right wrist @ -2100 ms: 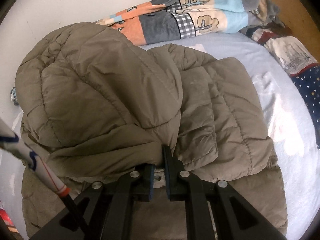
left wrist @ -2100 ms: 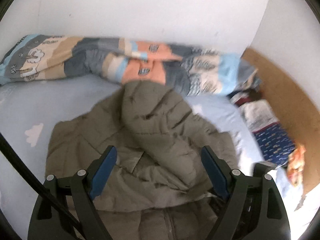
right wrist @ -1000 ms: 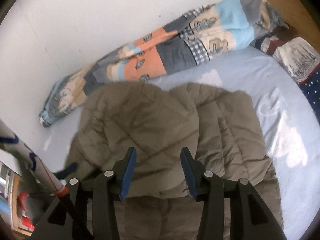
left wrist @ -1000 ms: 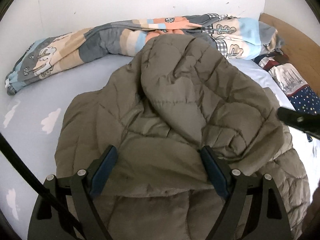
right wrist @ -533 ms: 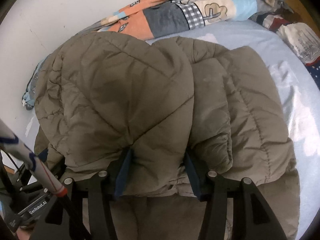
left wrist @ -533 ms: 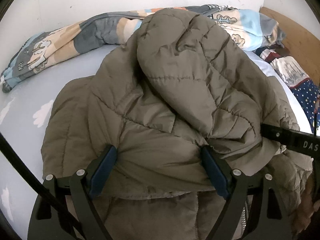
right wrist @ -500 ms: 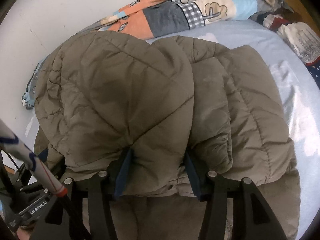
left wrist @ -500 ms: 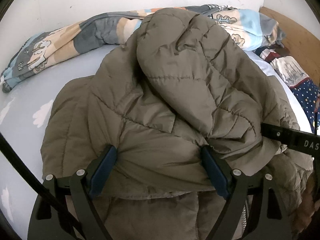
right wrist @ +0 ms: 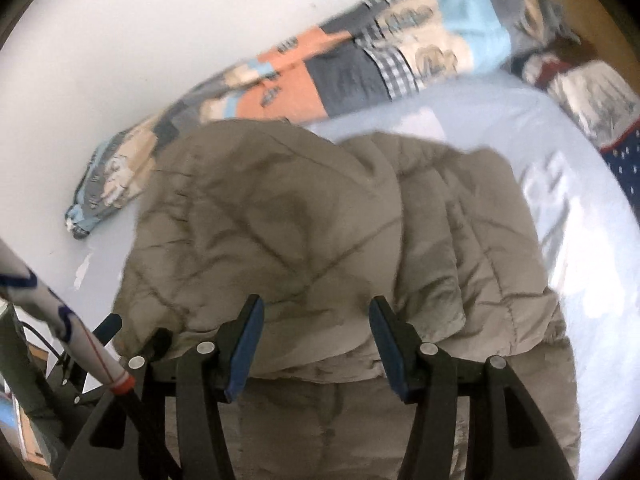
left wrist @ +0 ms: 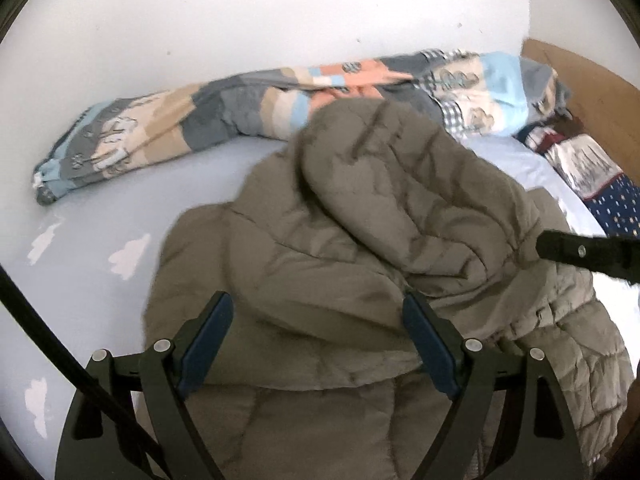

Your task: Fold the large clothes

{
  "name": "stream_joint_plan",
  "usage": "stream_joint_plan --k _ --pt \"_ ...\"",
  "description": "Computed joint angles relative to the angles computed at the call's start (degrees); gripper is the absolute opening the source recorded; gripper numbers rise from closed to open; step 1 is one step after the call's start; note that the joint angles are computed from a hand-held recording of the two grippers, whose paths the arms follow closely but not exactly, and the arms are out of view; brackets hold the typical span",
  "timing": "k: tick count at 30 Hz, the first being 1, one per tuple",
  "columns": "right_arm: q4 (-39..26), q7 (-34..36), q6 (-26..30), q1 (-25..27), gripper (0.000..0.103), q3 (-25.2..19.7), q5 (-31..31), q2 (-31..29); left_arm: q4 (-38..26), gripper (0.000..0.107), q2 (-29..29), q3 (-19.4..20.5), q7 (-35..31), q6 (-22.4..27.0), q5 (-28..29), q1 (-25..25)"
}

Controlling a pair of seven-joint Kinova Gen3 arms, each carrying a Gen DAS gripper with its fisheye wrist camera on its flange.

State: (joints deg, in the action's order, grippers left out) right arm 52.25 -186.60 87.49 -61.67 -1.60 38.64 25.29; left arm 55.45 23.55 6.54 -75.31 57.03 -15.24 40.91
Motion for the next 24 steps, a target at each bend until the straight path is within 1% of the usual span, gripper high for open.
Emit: stream_joint_plan --k 2,3,6,9,12,15,18,21,24 --pt "-2.7 2.5 0.8 -0.7 0.059 0.0 0.9 1.4 -0.7 0.086 0.3 0.0 0.2 0.9 1.1 -1.0" --pt "-3.8 3.6 0.8 -0.5 0.059 0.1 0.5 2.1 -1.0 0.086 0.5 -0.1 0.3 1.3 1.3 -1.2" --pt "-4.8 5.1 0.0 0.3 0.059 0.4 -1.9 3.6 -3.0 0.086 2.3 -0.4 0.8 4.6 2.1 -2.0" --pt "-2.8 5.2 -2.2 2.3 0.059 0.2 -5.6 3.5 -4.1 0.086 3.7 0.4 0.8 6.3 5.8 -4.1" --pt "-0.4 4.2 -4.2 2.8 0.059 0.4 -6.9 2.9 -5.2 0.086 4.9 0.0 0.7 7.4 6.2 -3.9" --pt "-0.7 5.1 -3.9 3.4 0.059 0.3 -7.8 3.6 -5.9 0.087 5.7 -0.6 0.9 8.3 5.9 -3.2" --pt "-1.6 5.6 -3.3 3.8 0.059 0.4 -9.0 4.5 -6.0 0.087 5.4 -0.8 1.2 8.8 5.4 -2.6" --pt "-4.4 6.4 -1.0 3.2 0.059 1.0 -9.1 4.8 -7.2 0.087 4.6 -0.3 0.3 10.5 6.3 -3.2" --pt "-4.6 4.7 -0.4 1.3 0.059 1.7 -7.6 3.5 -5.2 0.087 1.4 0.3 -0.6 10.0 7.6 -4.1"
